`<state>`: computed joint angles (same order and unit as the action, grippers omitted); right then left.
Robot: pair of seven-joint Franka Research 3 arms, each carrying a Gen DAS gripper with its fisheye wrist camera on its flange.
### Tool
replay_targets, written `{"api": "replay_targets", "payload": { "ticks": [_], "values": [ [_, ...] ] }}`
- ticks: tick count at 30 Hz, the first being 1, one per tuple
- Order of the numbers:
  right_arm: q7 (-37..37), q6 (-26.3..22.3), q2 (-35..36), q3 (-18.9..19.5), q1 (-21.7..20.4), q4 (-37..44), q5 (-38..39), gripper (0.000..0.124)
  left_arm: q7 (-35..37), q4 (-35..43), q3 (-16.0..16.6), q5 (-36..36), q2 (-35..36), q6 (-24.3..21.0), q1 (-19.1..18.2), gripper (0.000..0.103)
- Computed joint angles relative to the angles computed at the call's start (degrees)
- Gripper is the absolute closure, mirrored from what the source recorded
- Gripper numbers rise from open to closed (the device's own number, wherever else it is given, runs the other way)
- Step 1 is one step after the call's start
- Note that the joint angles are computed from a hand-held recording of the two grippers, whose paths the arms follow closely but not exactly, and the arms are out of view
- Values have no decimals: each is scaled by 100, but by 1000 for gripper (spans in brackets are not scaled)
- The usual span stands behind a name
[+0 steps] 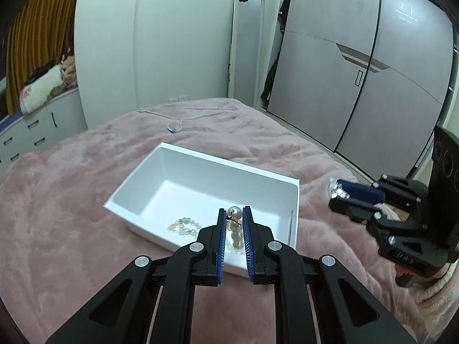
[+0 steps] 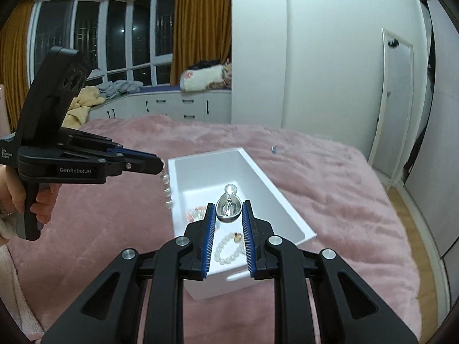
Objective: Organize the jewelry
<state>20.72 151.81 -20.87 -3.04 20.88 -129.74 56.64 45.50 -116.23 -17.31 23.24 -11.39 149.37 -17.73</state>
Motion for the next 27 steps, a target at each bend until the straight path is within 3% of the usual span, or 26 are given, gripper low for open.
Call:
{"api": "replay_targets", "payload": {
  "ticks": [11,14,18,20,24,27],
  "values": [
    [38,-36,845,148,-179,483,115,104,-347,519,172,337,1099,448,57,86],
    [102,2,981,216,-229,582,119,102,-782,437,232,668,1148,559,60,71],
    [30,194,1064,302,-259,582,167,74,-1132,332,275,1003,1208,660,65,57],
    [-35,301,1059,312,-244,554,280,67,-1343,298,282,1254,1198,582,55,46],
    [-83,556,996,332,-218,461,520,59,-2053,175,268,1973,1062,468,61,18],
    [-147,692,900,335,-174,349,545,57,-2322,84,214,2331,950,337,64,17]
  ]
}}
